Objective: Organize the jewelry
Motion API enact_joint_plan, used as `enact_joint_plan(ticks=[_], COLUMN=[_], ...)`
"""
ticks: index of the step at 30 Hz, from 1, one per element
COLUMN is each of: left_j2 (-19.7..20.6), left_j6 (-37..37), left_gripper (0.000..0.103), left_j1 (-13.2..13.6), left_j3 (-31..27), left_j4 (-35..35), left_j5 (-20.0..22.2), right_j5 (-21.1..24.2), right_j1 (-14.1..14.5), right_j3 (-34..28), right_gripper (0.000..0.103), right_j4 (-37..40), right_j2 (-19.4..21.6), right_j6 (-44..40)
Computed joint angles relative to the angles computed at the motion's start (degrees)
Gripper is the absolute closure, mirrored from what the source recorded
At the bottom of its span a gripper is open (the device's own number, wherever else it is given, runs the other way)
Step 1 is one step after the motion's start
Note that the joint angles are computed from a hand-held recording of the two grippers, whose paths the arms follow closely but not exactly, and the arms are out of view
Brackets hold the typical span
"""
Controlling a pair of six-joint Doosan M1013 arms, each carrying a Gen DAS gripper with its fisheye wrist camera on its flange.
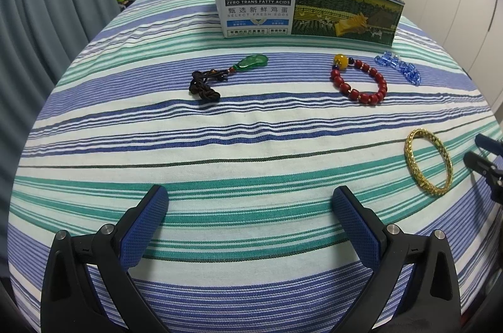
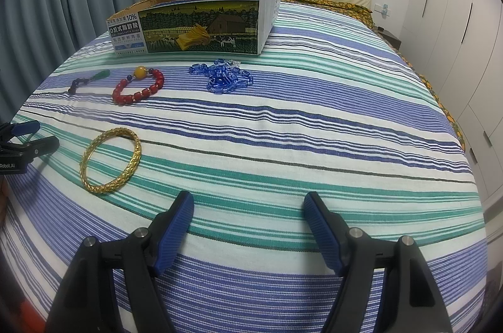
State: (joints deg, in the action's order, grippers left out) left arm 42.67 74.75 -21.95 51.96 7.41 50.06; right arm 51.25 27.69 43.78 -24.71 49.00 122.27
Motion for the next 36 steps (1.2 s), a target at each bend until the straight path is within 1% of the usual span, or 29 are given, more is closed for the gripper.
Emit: enact_joint_plan(ticks=[11,15,16,18,20,21,23,25,27,29,31,34,35,36], left_j2=[0.0,0.2,0.1,-0.3,0.0,0.4,1.5,3.6,5.7,8.2,10.3,12.8,13.9,14.0], left_j6=[0.0,2.0,2.3,1.3,0.6,1.1,3.3,6.0,7.7,8.1,8.4,9.6,9.8,9.8], left_gripper=[0.000,0.000,0.001,0.001,0.001,0.001,0.001,0.001,0.001,0.001,0.001,0.002,0.005,0.005], left_j1=[0.0,0.4,0.7,1.3,1.9,2.4,3.4,4.3,4.7,4.8,4.7,4.5,4.2,3.9], left_j3=[-0.1,-0.6,-0.6,-0.4,-1.4,-2.4,-4.6,-8.4,-12.1,-16.4,-20.2,-24.4,-26.5,-26.6], left_j4=[0.0,-2.0,-2.6,-2.4,-1.7,-2.2,-5.1,-8.3,-9.6,-8.9,-8.6,-8.5,-7.2,-5.6], left_j5=[0.1,0.5,0.3,-1.3,-1.6,-1.3,-0.9,1.3,4.1,7.4,10.0,13.0,14.5,14.2], right_j5=[-0.1,-0.7,-0.9,-0.6,-2.1,-4.8,-7.6,-7.5,-5.8,-3.6,-2.2,1.7,2.6,3.6], right_j1=[0.0,-0.3,-0.4,-0.3,-0.2,-0.1,0.1,0.3,0.4,0.5,0.4,0.2,0.2,0.4], right_j3=[0.0,0.1,0.2,0.1,0.6,1.6,1.4,-0.8,-4.0,-7.4,-9.5,-13.7,-14.8,-16.0], right_gripper=[0.028,0.027,0.027,0.027,0.027,0.027,0.027,0.027,0.027,0.028,0.028,0.029,0.032,0.035], right_j4=[0.1,1.6,1.9,2.0,2.2,3.2,5.2,8.9,12.2,13.9,15.0,17.4,17.9,17.7], right_j2=[0.0,-0.1,-0.2,-0.2,-0.7,-1.6,-1.9,-0.9,0.7,2.6,3.8,6.0,6.6,7.4], right_j6=[0.0,-1.0,-1.2,-0.9,0.4,0.5,-1.0,-5.3,-9.3,-11.4,-12.3,-13.8,-14.4,-14.6])
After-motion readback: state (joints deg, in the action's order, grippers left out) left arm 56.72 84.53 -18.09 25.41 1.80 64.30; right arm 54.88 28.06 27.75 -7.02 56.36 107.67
